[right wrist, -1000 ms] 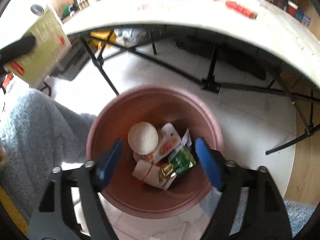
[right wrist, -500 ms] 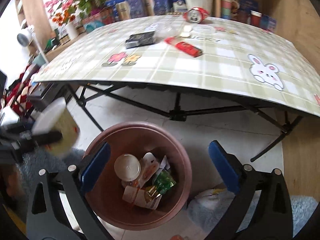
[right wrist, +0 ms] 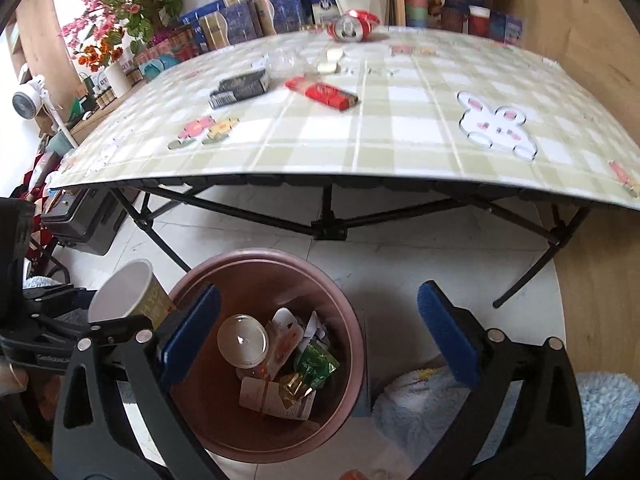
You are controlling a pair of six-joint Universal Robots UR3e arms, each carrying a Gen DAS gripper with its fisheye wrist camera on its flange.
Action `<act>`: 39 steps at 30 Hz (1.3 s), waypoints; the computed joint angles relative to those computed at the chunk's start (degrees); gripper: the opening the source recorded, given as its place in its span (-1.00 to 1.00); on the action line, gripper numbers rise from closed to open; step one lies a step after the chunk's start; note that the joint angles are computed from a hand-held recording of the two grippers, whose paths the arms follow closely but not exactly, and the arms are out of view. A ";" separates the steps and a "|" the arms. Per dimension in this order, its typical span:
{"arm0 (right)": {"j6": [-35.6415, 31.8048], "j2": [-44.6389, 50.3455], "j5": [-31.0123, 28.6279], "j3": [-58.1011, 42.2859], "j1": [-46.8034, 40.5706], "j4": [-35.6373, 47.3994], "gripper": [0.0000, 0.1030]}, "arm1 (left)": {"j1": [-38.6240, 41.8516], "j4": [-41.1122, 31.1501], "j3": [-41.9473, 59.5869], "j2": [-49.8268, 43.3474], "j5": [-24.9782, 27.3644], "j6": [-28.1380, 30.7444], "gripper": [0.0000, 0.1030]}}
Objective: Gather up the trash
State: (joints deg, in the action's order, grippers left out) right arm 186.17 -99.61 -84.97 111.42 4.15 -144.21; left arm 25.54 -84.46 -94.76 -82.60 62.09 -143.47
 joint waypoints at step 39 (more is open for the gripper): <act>-7.14 8.07 11.38 -23.21 -13.74 12.32 0.89 | -1.66 15.16 23.94 -13.14 -8.42 -11.68 0.88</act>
